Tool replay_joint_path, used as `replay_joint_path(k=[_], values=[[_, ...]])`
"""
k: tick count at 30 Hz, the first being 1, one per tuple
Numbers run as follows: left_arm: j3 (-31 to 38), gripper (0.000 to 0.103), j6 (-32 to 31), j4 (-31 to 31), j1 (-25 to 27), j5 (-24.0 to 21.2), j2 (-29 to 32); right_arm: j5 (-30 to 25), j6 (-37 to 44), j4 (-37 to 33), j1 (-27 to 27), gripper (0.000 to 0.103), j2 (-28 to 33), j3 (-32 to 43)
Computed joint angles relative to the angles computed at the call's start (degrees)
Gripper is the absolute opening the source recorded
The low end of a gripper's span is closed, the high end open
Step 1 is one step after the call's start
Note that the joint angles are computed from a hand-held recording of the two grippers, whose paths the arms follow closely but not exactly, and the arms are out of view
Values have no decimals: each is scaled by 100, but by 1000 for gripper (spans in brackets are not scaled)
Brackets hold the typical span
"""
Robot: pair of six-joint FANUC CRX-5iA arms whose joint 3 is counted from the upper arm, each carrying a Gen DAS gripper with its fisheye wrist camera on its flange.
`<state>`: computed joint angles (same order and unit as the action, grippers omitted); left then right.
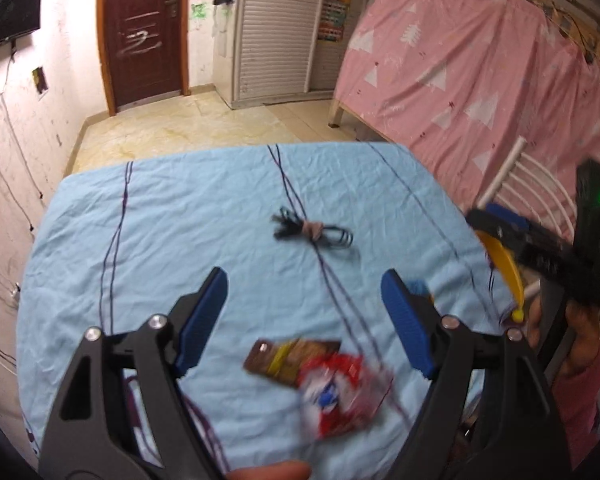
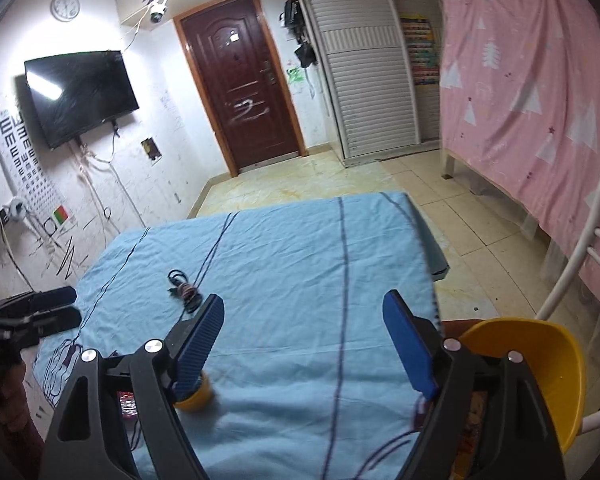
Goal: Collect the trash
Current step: 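Move both open tools back over the remaining items on the bed, then grasp the red wrapper with the left tool while the right tool grasps the brown snack packet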
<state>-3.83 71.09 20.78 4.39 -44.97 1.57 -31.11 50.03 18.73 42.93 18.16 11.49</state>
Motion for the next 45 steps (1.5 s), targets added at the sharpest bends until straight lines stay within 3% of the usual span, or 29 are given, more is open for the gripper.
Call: replay_joint_path(k=[5, 15, 19, 22, 26, 35, 45], values=[[-502, 76, -676, 231, 37, -73, -312, -126, 165, -103, 80, 75, 116, 225], [-1037, 73, -1180, 374, -78, -231, -504, -297, 447, -148, 334, 76, 177, 444], [-1055, 51, -1146, 559, -26, -380, -366, -344, 536, -113, 431, 78, 162, 470], [-1128, 46, -1169, 694, -31, -323, -345, -367, 635, -131, 509, 78, 172, 515], [-1227, 32, -1196, 750, -27, -169, -439, -444, 869, -228, 611, 79, 227, 635], [-1566, 31, -1109, 873, 446, 80, -958, -699, 1632, -832, 768, 80, 475, 1092], [-1767, 31, -776, 890, 1016, 353, -1227, -1358, 2694, -1788, 903, 80, 934, 1873]])
